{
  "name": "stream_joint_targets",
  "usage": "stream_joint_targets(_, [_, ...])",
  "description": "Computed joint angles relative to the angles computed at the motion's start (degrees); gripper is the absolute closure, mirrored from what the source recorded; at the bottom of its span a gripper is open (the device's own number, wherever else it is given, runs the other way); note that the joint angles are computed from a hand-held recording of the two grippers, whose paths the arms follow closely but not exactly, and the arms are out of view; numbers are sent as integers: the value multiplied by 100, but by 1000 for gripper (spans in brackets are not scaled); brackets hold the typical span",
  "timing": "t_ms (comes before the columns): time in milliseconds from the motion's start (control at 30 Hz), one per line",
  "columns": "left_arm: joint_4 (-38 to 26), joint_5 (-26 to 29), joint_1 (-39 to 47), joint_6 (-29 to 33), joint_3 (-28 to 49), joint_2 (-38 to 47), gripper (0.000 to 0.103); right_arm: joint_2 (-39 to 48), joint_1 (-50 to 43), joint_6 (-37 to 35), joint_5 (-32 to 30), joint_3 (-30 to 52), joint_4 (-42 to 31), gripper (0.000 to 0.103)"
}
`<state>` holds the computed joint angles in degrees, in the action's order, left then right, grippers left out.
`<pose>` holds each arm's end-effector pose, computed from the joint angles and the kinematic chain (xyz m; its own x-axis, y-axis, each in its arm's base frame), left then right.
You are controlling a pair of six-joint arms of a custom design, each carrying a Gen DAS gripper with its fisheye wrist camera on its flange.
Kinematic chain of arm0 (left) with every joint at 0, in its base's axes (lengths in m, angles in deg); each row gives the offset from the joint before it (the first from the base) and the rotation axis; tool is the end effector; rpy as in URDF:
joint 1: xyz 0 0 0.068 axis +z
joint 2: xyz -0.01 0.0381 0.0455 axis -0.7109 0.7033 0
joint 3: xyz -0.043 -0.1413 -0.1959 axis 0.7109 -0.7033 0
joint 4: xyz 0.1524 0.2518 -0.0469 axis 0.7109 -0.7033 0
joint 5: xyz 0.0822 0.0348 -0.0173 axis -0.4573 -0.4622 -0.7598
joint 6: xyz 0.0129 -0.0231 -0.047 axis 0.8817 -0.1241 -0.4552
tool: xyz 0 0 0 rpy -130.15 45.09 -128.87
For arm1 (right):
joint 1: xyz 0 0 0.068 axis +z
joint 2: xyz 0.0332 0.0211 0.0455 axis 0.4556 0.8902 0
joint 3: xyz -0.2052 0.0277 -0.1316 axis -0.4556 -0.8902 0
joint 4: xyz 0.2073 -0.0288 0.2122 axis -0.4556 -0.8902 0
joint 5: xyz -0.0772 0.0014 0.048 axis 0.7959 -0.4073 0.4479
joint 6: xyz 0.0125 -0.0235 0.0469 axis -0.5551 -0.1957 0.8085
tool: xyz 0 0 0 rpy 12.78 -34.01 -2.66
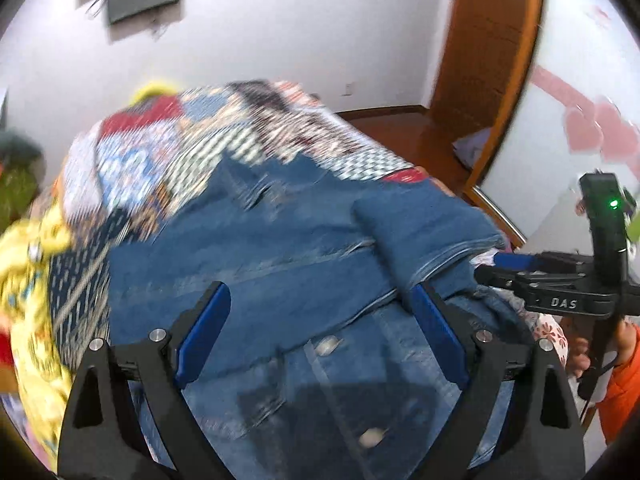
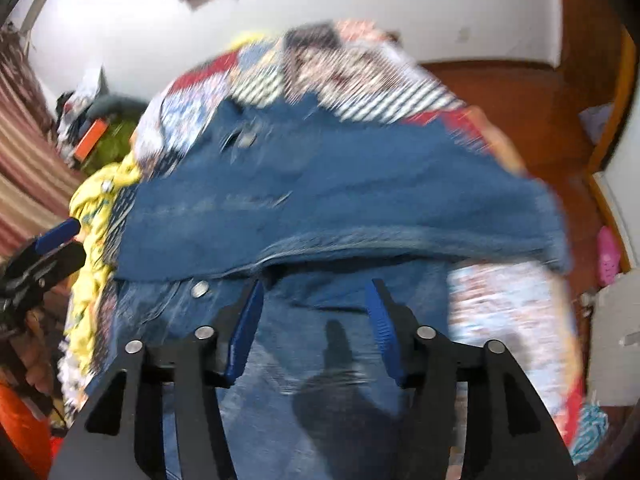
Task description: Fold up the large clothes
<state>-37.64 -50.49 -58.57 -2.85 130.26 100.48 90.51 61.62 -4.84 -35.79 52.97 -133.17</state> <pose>0.1910 -0.0420 0.2972 -0.7459 0.0205 -0.6657 0.0607 0.9975 -0.0373 0.1941 0.1413 0.2695 -0.8302 -0.2130 -0.5151 -0.4153 0.8527 0.3168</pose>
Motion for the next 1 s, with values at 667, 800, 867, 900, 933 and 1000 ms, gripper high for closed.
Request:
stream_joint_targets(667, [1196,-548,-2269,818,2718,5479,28,-932,-2700,-915,245,-725,-317,33])
stream_joint_targets(800, [1298,-677,-2340,1045,2933,6059,31,-944,-2835,-979,107,-833,-368,33])
stream_joint_targets(867, [1475,-896,-2367,1096,2886,6154,44,-940,-2944,-1024,14,-864,-406,33])
stream_joint_targets(900, [1581,-964,-2367,1090,2820,6133,50,-960,-3028,-1091,-50,-895,-420,33])
stream_joint_targets(933, [1665,-897,-2315,1039,2752,6065,55,-945,-3034,-1092,-62,-892,-424,33])
stream_joint_targets(1000, [1686,-596,-2181,908,2726,5949,66,-935,-3020,-1112,-64,-896,-441,33])
